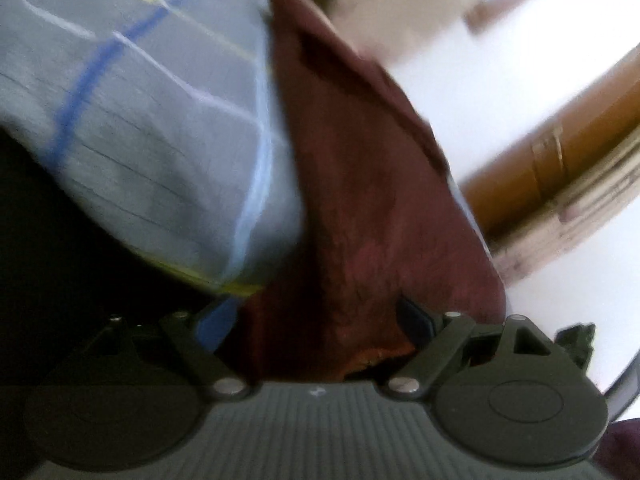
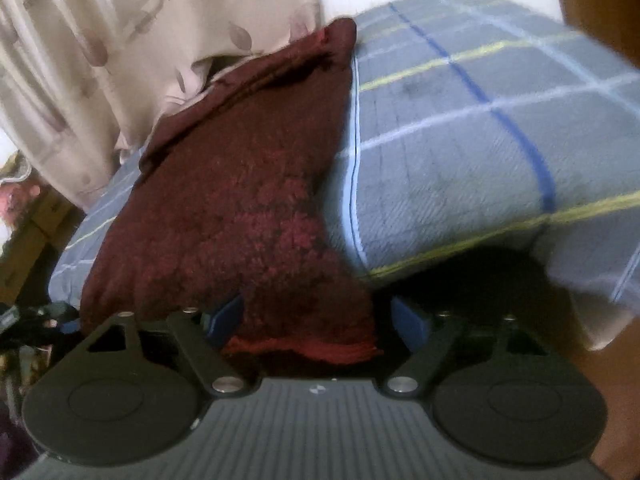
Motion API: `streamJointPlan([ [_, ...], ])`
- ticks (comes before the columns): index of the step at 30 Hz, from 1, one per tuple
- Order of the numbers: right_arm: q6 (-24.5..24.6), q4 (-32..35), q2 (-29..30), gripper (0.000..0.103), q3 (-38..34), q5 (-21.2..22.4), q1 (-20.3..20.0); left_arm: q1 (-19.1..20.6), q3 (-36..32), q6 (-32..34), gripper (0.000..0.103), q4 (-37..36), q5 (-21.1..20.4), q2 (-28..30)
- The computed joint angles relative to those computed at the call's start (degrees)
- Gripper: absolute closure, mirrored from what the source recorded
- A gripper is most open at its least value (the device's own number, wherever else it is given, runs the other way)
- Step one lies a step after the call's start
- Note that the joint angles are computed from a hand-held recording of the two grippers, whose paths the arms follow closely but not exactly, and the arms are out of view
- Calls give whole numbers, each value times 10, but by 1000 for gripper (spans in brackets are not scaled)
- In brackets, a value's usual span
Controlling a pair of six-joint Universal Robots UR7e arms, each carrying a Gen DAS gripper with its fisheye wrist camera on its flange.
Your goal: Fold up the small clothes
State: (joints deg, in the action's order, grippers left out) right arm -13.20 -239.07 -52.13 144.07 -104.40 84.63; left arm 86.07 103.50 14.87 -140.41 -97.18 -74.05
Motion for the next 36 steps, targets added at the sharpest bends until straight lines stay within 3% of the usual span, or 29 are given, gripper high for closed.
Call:
streamJointPlan([
  [3,5,13,2,41,-8,11,-7,-4,-11,14,16,19,-6,24],
  [4,0,14,3,55,-9,19,-9,-3,-15,25,21,26,-15,31],
  [5,-4,19,1,64,-8,31,-12,-5,-19,29,35,37,-18,36],
  [6,-1,25,-1,76,-7,38,-13,-7,-24,34,74,51,-17,39],
  [7,0,24,0,82,-6,42,-12,-13,-22,40,83,53,-8,38],
  [10,-4,-2,1,85,11,62,-7,-24,-1,50,85,38,-6,12],
  [18,48,-116,-27,86,83,260,-50,-42,20,63,86,7,-82,-52],
  [22,65,-134,-46,86,82,299,-45,-55,17,50,86,-27,-105,-47],
  [27,70,-100,-71,88,47,281,-21,-66,9,27,86,-41,-114,-37],
  [31,70,-69,-86,90,31,226,4,-68,11,18,86,-30,-116,-42],
  [36,84,-117,-58,90,50,172,10,-58,17,10,86,-23,-110,-41],
])
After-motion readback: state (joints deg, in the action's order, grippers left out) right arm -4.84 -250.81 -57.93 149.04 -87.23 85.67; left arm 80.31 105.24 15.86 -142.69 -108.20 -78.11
